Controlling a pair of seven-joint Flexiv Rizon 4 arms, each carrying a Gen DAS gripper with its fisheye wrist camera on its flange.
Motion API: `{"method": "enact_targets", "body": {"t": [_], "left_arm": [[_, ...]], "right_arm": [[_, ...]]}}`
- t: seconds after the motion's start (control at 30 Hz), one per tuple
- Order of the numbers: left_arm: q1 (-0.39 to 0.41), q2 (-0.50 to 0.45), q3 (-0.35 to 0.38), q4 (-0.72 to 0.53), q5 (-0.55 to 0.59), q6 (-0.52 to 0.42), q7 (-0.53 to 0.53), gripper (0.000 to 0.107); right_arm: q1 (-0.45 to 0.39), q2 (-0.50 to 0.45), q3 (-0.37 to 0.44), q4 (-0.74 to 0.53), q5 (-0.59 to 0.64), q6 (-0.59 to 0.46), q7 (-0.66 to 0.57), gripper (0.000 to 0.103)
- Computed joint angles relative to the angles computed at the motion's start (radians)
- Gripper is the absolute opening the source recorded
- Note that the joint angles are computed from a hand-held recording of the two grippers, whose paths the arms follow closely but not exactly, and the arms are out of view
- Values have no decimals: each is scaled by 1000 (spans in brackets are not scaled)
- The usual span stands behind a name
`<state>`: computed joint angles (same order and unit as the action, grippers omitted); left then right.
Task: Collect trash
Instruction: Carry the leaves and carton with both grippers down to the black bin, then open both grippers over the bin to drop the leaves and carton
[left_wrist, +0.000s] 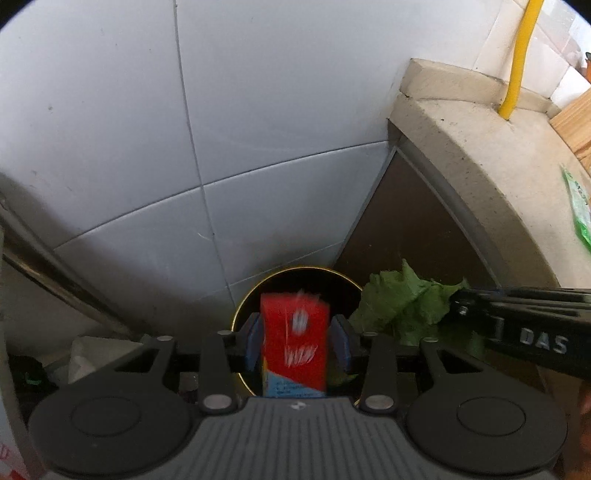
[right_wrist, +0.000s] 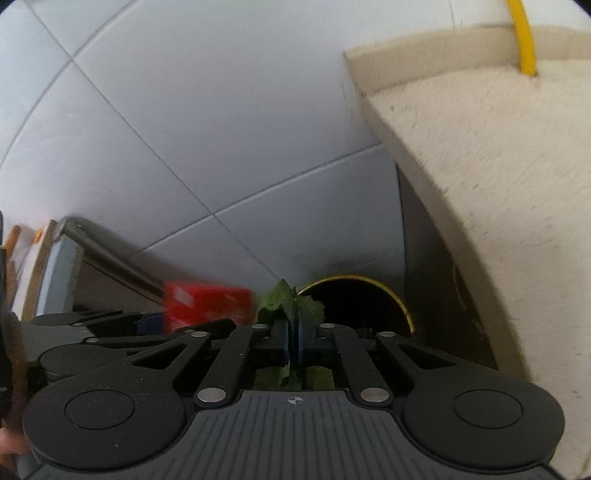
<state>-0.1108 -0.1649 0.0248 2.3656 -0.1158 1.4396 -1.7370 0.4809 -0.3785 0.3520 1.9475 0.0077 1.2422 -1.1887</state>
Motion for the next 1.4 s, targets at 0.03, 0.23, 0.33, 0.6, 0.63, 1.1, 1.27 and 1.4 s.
{"method": "enact_targets", "body": {"t": [0.03,0.23,0.33,0.6,0.63,1.1,1.27,1.4], "left_arm": [[10,-3,-12,2,-22,1,16,36],[26,-11,-29,9,-72,19,40,38],[29,-10,-34,16,-96,28,55,38],[36,-11,-49,23,-144,32,84,38],[38,-9,-50,24,-150,31,90,38],[34,-8,-66,33,-194,42,158,39],[-3,-18,-6,-6,-85,-21,97,42],[6,-17,-21,-5,-79,-21,111,47]], "right_arm": [[8,-7,-10,-3,-5,0,17,12],[35,-47,-47,-21,-61,-16,75,21],[33,-67,-48,-32,-70,-29,77,32],[43,-84,-68,-38,-113,-53,129,38],[42,-82,-68,-36,-116,-53,133,39],[31,-12,-60,33,-120,-37,160,45],[51,10,-82,64,-156,-17,216,50],[58,38,-91,98,-185,2,259,52]]}}
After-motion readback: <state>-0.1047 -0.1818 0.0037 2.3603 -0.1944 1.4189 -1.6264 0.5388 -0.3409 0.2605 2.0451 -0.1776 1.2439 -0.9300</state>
